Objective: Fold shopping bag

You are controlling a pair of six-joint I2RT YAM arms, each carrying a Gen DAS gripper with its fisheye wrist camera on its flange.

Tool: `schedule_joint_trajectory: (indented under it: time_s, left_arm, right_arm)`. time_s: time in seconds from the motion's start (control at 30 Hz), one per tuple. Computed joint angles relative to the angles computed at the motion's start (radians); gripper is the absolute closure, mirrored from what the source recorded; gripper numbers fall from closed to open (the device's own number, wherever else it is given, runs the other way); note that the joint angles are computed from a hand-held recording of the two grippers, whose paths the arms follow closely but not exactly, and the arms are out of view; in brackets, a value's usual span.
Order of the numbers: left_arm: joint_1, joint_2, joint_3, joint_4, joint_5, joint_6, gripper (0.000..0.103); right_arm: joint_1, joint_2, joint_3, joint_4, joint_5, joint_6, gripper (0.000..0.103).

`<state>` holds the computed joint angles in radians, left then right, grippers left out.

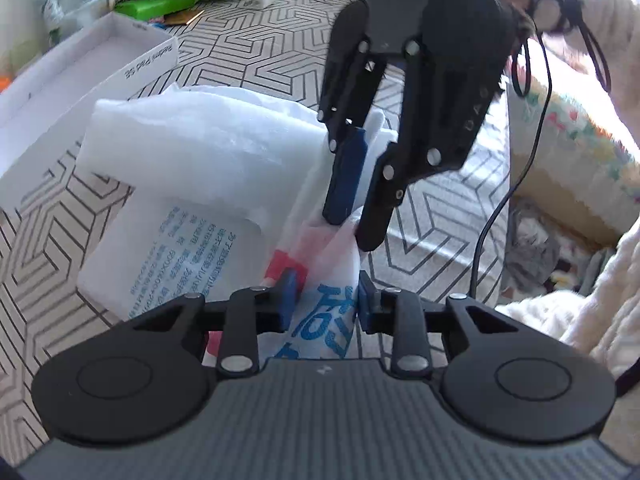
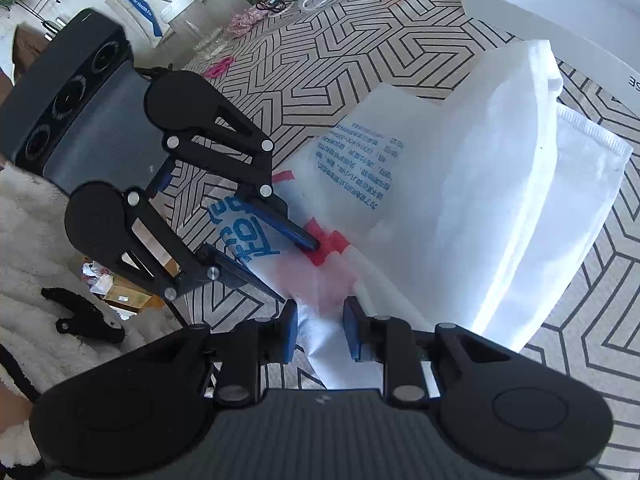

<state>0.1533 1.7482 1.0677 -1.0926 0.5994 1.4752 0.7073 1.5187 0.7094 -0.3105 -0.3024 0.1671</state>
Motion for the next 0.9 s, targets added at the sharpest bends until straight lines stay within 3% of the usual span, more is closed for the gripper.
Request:
schedule_joint_trajectory:
  time_s: [0.23,0.4,0.5,0.53,0.6,0.7,0.77,0.9]
  left_arm:
    - [0.028,0.184,0.154,-0.145,0.012,-0.127,0.077]
    - [0.035,0.315,0.284,-0.267,0.020,-0.157,0.078]
    - [0.053,0.451,0.409,-0.385,0.041,-0.168,0.077]
    - [0.059,0.493,0.447,-0.421,0.049,-0.177,0.077]
    - [0.066,0.490,0.438,-0.417,0.058,-0.177,0.077]
    - [0.078,0.463,0.408,-0.396,0.067,-0.179,0.077]
    - [0.089,0.458,0.403,-0.394,0.070,-0.181,0.077]
    - [0.120,0.501,0.465,-0.437,0.074,-0.197,0.076]
  right_arm:
    - [0.114,-0.189,-0.185,0.104,0.160,-0.096,0.078]
    - [0.289,-0.329,-0.312,0.145,0.443,-0.137,0.078]
    - [0.406,-0.291,-0.358,0.245,0.615,-0.148,0.077]
    - [0.399,-0.276,-0.357,0.262,0.616,-0.130,0.076]
    - [0.327,-0.268,-0.349,0.276,0.538,-0.073,0.077]
    - [0.039,-0.274,-0.322,0.255,0.190,0.103,0.078]
    - [-0.109,-0.235,-0.283,0.224,0.016,0.187,0.080]
    - [-0.206,-0.127,-0.189,0.165,-0.116,0.261,0.082]
